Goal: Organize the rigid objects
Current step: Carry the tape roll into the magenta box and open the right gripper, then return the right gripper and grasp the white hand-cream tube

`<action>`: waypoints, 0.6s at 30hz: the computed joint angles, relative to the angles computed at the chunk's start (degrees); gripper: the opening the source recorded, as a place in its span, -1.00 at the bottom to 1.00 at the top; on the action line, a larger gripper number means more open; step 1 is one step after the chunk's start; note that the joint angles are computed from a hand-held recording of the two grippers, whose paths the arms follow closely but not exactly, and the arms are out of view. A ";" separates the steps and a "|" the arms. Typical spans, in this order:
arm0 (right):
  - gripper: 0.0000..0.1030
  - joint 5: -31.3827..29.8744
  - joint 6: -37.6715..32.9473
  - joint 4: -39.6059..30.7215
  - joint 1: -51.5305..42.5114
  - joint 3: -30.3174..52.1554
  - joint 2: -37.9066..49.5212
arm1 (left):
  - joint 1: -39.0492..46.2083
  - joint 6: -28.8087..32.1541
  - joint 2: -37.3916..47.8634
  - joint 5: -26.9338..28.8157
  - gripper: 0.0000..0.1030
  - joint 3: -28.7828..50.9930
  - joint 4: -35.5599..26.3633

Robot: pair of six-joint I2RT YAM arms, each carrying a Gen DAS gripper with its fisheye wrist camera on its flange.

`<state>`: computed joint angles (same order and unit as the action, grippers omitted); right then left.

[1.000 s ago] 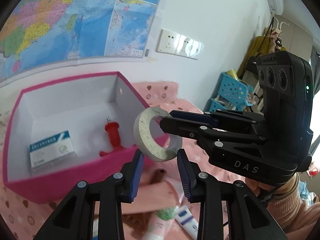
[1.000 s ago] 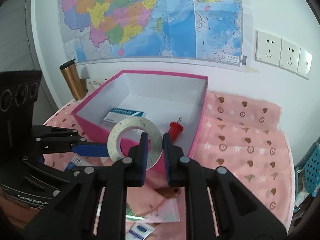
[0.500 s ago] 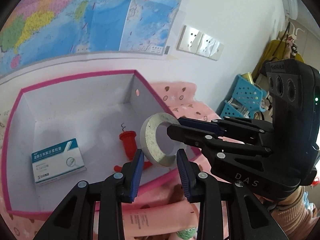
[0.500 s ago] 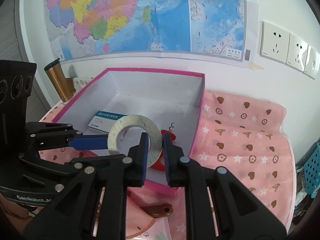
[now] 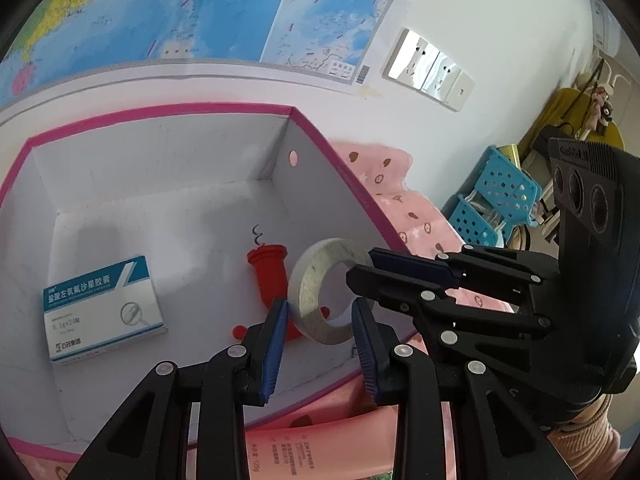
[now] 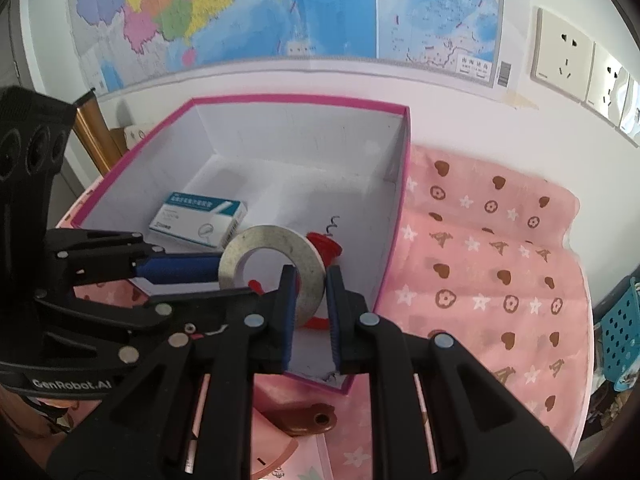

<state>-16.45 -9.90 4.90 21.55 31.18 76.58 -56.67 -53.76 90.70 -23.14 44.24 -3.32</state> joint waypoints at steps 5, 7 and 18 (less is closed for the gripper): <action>-0.55 0.46 0.76 0.33 0.09 -0.53 -0.54 | 0.44 0.01 -0.21 -0.30 -0.38 0.12 -0.67; -0.47 0.05 0.96 0.54 -0.14 -1.30 -1.87 | 0.17 -0.20 -0.59 -0.75 -0.38 -0.10 -1.01; -0.33 -11.51 1.45 -1.90 -6.97 -7.39 -12.13 | -8.96 -2.81 -4.97 -13.87 -0.26 -0.24 -7.36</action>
